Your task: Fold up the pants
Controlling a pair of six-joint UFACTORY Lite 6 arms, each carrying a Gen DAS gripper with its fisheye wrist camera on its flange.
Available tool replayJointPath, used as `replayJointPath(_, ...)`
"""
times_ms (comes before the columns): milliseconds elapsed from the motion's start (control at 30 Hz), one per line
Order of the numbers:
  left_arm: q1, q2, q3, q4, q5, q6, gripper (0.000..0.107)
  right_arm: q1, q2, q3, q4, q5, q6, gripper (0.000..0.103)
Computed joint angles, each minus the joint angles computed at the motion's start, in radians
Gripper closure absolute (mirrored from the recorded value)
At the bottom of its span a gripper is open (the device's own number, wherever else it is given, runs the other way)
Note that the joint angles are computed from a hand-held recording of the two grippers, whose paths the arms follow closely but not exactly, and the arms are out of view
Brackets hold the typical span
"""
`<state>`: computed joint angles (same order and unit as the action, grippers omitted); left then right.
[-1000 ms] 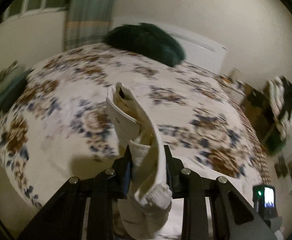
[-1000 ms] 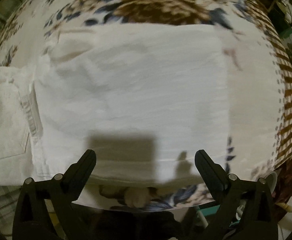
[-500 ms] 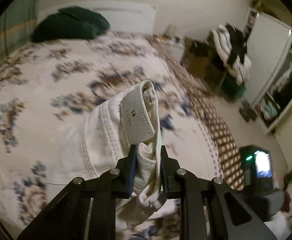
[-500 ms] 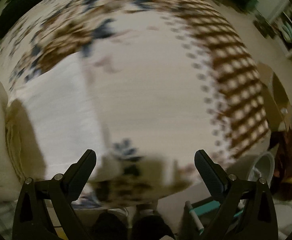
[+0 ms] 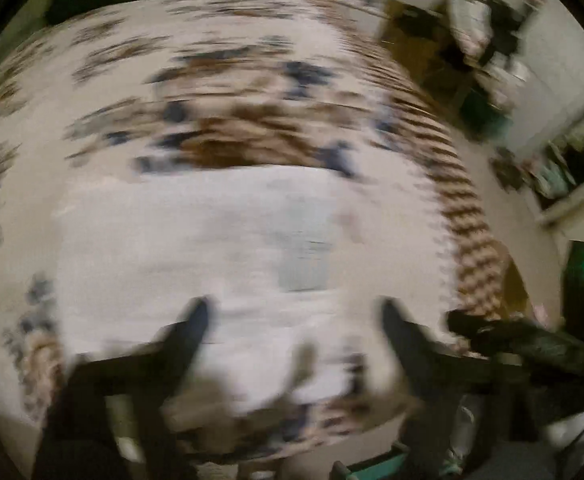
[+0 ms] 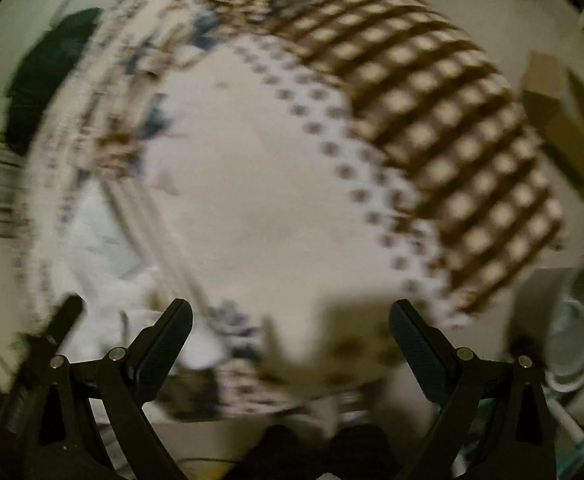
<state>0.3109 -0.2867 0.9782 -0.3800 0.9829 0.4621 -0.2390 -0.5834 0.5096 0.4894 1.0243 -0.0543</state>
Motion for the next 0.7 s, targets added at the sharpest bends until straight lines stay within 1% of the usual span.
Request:
replayJointPath(67,0.076,0.030,0.014,0.063,-0.027,0.013,0.013,0.105,0.090,0.055,0.088,-0.051,-0.015,0.003)
replayJointPath(133,0.153,0.083,0.018,0.145,-0.087,0.015,0.013,0.213,0.175,0.113,0.151,-0.103,-0.011,0.003)
replayJointPath(167,0.182,0.113,0.021,0.174,-0.110,0.013,0.013,0.278,0.224,0.142,0.183,-0.147,-0.011,0.003)
replayJointPath(200,0.214,0.157,0.028,0.220,-0.136,-0.007,0.013,0.371,0.302,0.193,0.201,-0.213,0.011,0.003)
replayJointPath(233,0.236,0.181,0.031,0.230,-0.153,-0.007,0.013,0.447,0.367,0.241,0.195,-0.262,0.047,0.003)
replayJointPath(300,0.278,0.219,0.036,0.246,-0.187,-0.005,0.013,0.524,0.526,0.327,0.197,-0.331,0.041,0.003)
replayJointPath(367,0.304,0.240,0.038,0.251,-0.210,0.005,0.013,0.563,0.629,0.373,0.233,-0.361,0.013,0.004)
replayJointPath(400,0.317,0.241,0.036,0.251,-0.215,0.013,0.013,0.581,0.682,0.393,0.260,-0.380,-0.017,0.020)
replayJointPath(433,0.309,0.254,0.044,0.255,-0.220,0.003,0.013,0.595,0.697,0.394,0.263,-0.395,-0.025,0.042)
replayJointPath(467,0.315,0.251,0.038,0.255,-0.225,0.007,0.013,0.620,0.722,0.406,0.236,-0.427,0.000,0.044)
replayJointPath(500,0.321,0.244,0.031,0.254,-0.227,0.013,0.013,0.660,0.714,0.401,0.195,-0.492,0.036,0.054)
replayJointPath(533,0.325,0.244,0.029,0.252,-0.225,0.018,0.013,0.689,0.700,0.397,0.140,-0.518,0.084,0.062)
replayJointPath(600,0.328,0.249,0.028,0.256,-0.232,0.017,0.013,0.751,0.652,0.382,-0.008,-0.542,0.233,0.071)
replayJointPath(633,0.326,0.254,0.034,0.258,-0.229,0.016,0.013,0.773,0.629,0.375,-0.051,-0.549,0.289,0.073)
replayJointPath(700,0.328,0.258,0.038,0.256,-0.229,0.023,0.013,0.821,0.594,0.379,-0.165,-0.544,0.421,0.074)
